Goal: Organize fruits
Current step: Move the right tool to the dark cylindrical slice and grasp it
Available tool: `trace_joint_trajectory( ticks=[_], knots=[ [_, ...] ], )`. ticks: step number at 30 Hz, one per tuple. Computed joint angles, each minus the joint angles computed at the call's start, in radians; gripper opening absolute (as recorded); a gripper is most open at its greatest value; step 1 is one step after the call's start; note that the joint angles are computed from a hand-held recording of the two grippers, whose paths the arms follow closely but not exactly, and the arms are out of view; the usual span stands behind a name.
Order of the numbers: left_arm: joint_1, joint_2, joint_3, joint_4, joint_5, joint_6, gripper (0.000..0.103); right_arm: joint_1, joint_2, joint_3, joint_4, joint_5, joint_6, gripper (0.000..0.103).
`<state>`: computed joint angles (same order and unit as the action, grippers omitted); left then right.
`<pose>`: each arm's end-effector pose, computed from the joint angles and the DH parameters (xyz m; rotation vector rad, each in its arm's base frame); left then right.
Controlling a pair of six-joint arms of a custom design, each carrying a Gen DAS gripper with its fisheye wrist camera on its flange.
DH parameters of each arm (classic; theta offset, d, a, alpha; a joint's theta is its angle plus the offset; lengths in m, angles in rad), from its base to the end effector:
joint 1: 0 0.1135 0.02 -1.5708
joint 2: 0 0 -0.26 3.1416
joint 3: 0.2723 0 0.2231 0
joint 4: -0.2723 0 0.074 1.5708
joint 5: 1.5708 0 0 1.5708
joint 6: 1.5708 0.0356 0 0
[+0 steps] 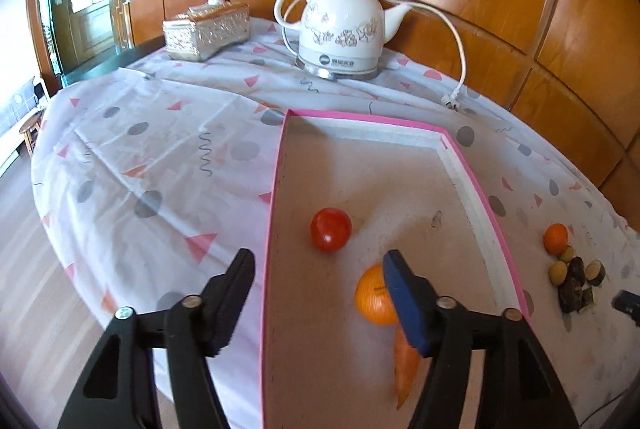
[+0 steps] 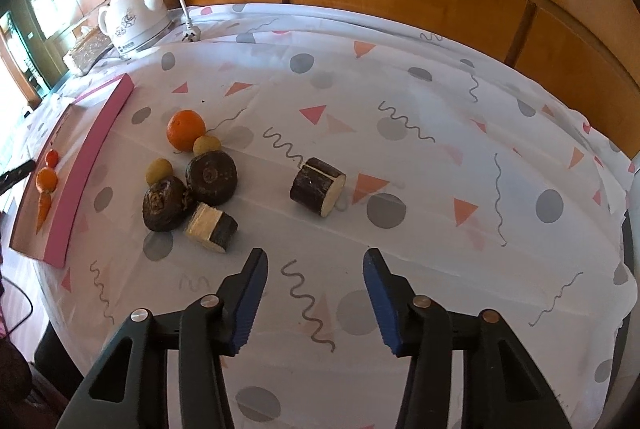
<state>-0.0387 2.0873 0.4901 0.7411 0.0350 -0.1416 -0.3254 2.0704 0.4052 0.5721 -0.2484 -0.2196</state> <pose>0.2743 -0.0119 0.0404 -0.1091 2.4276 -0.1241 0.2244 -0.0665 0.0258 0.0589 2.6141 0.1430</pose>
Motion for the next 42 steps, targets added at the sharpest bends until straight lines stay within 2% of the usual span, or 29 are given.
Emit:
trace_joint_trajectory(
  ticks=[5,8,11,13,15,20,21,22,23,33,35,42],
  knots=[
    [-0.017,-0.037,-0.117,0.094,-0.036,0.02,0.074,0.051,0.021,0.028,0.006,0.022,0.057,0.05],
    [-0.014,-0.034,-0.172,0.153,-0.045,0.016,0.082,0.074,0.027,0.05,0.005,0.046,0.1,0.05],
    [-0.01,-0.037,-0.214,0.21,-0.075,0.014,0.083,0.082,0.043,0.092,-0.009,0.059,0.165,0.05],
    [0.009,-0.046,-0.231,0.235,-0.071,0.014,0.085,0.099,0.062,0.125,-0.019,0.108,0.207,0.053],
    [0.023,-0.059,-0.246,0.252,-0.075,0.014,0.086,0.111,0.087,0.162,-0.034,0.149,0.245,0.057],
    [0.04,-0.067,-0.272,0.297,-0.078,0.02,0.09,0.125,0.174,0.279,-0.133,0.201,0.315,0.057],
    [0.039,-0.063,-0.275,0.305,-0.081,0.022,0.09,0.126,0.196,0.3,-0.154,0.201,0.319,0.054],
    [0.04,-0.062,-0.277,0.309,-0.081,0.023,0.09,0.128,0.21,0.305,-0.152,0.2,0.321,0.035],
    [0.038,-0.058,-0.278,0.314,-0.082,0.025,0.09,0.131,0.218,0.305,-0.145,0.202,0.32,0.027],
    [0.021,-0.042,-0.281,0.327,-0.091,0.028,0.091,0.126,0.22,0.233,-0.037,0.206,0.309,0.027],
    [0.024,-0.04,-0.279,0.325,-0.082,0.027,0.094,0.132,0.206,0.206,-0.013,0.214,0.306,0.027],
    [0.031,-0.036,-0.285,0.333,-0.065,0.017,0.096,0.121,0.117,0.073,0.095,0.194,0.293,0.027]
  ],
)
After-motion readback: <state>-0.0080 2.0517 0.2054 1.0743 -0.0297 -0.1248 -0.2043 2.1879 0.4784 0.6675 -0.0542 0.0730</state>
